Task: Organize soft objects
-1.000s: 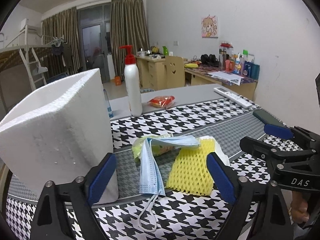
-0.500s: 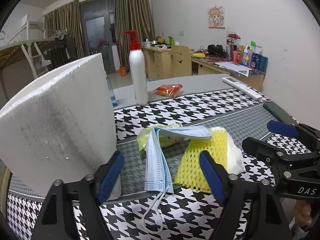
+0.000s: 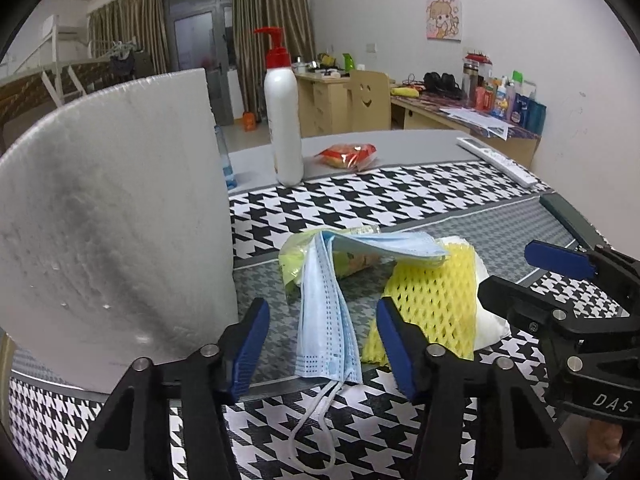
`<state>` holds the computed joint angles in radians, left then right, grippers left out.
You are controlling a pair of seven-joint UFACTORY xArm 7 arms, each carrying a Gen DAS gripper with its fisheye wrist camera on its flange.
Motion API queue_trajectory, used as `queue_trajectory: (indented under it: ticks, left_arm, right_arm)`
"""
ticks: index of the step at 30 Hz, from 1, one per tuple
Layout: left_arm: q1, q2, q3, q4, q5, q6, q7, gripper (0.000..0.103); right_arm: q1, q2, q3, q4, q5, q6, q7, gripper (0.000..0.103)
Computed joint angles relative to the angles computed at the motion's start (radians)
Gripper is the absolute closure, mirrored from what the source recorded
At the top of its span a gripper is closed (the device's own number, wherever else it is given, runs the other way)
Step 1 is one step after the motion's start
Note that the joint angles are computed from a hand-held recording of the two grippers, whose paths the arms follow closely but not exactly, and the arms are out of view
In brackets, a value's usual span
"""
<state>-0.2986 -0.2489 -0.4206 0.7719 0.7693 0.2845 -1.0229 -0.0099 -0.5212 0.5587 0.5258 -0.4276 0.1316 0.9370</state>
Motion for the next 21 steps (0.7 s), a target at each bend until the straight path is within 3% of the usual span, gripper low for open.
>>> queue_trajectory:
  ticks: [21]
  left_arm:
    - [-0.056,0.045,0.056,0.017,-0.125,0.006,0.115,0.076]
  right_arm:
    - [0.101,0.115,-0.077,0.043,0.018,0.003,-0.065,0.046]
